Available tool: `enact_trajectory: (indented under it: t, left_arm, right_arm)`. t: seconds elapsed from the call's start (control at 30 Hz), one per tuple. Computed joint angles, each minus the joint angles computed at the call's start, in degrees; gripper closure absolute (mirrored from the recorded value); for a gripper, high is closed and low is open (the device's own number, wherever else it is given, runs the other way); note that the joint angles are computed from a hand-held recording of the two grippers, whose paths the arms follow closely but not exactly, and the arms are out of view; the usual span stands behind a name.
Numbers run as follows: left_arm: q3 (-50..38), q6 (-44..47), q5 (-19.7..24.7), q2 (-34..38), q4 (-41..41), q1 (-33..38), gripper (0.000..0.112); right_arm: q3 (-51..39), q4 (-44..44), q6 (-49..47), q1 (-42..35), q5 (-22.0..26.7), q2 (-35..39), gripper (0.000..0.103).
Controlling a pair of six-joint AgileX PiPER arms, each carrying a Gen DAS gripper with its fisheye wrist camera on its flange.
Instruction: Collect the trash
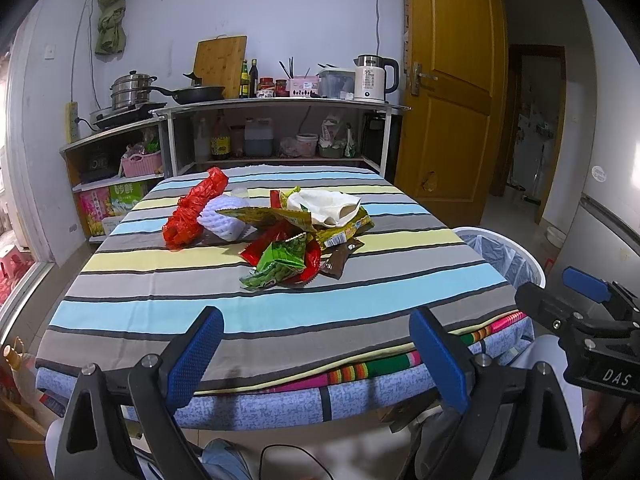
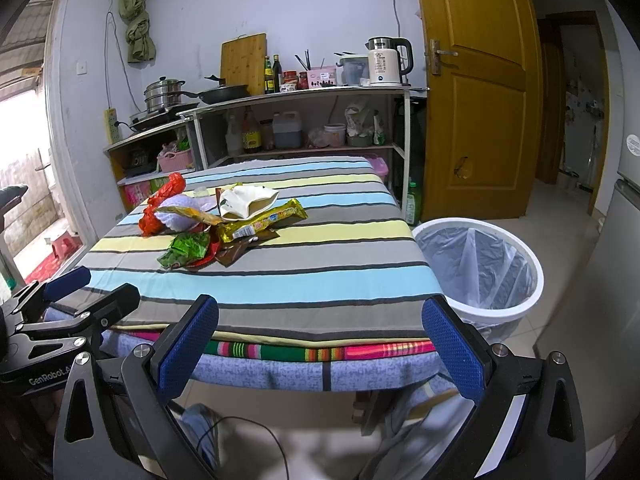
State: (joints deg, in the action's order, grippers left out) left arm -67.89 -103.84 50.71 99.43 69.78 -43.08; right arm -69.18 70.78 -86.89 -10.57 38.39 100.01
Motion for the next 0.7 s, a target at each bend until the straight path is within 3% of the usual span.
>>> enact_trajectory:
  t: [0.7]
  left_arm:
    - [0.11,-0.05,0.09,-0.09,-0.09,-0.15,0.017]
  right_arm:
    - [0.00,-0.26,0.23,-0.30,0.36,-0.10,0.001]
